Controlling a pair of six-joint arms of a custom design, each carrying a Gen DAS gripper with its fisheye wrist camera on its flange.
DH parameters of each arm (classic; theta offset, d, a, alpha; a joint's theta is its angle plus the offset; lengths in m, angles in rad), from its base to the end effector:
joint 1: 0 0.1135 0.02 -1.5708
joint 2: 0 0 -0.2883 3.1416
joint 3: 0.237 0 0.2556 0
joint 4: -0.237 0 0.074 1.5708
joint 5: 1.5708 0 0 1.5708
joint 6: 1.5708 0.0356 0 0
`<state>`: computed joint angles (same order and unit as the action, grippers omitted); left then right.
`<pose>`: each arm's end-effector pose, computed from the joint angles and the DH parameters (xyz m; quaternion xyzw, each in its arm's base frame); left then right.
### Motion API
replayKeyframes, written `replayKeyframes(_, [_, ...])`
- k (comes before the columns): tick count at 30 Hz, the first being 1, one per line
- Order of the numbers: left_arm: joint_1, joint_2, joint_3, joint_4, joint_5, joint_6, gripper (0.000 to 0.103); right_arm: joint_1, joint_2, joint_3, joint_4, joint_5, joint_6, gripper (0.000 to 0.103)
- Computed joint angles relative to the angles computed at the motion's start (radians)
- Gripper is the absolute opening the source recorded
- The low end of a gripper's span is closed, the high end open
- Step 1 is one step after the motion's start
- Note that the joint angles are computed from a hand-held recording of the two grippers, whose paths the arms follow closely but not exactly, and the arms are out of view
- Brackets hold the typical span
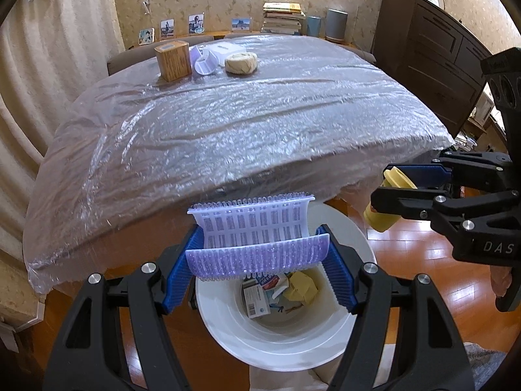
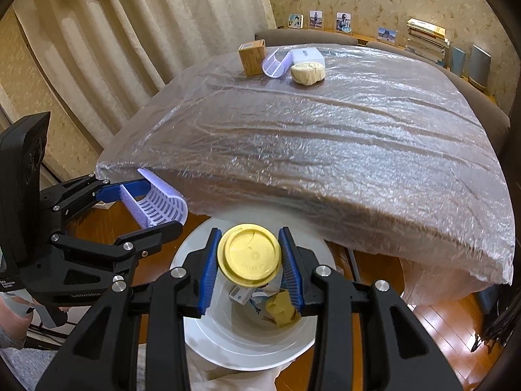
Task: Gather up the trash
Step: 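Carry the roller and the bottle off the table over the white bin, then lower the roller and bottle into the bin and open both tools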
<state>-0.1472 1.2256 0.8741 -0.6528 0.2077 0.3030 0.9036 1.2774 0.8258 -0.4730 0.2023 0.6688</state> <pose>0.2312 -0.0417 0.2638 0.2414 0.9244 -0.0776 0.2849 0.1615 0.1935 0.2481 -0.0787 0.9407 0.1559 0.2909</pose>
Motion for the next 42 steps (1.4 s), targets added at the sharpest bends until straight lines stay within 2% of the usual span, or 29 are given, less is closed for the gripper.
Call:
replayKeyframes(21, [-0.005,0.034,-0.12,0.036,-0.043,0.028,0.072,0.025,0.071,-0.085,0.068,-0.046,0.046,0.036])
replayKeyframes(42, [-0.022,0.19,-0.17,0.155,-0.097,0.036,0.072,0.004,0.229,-0.086,0.155,-0.087,0.036,0.036])
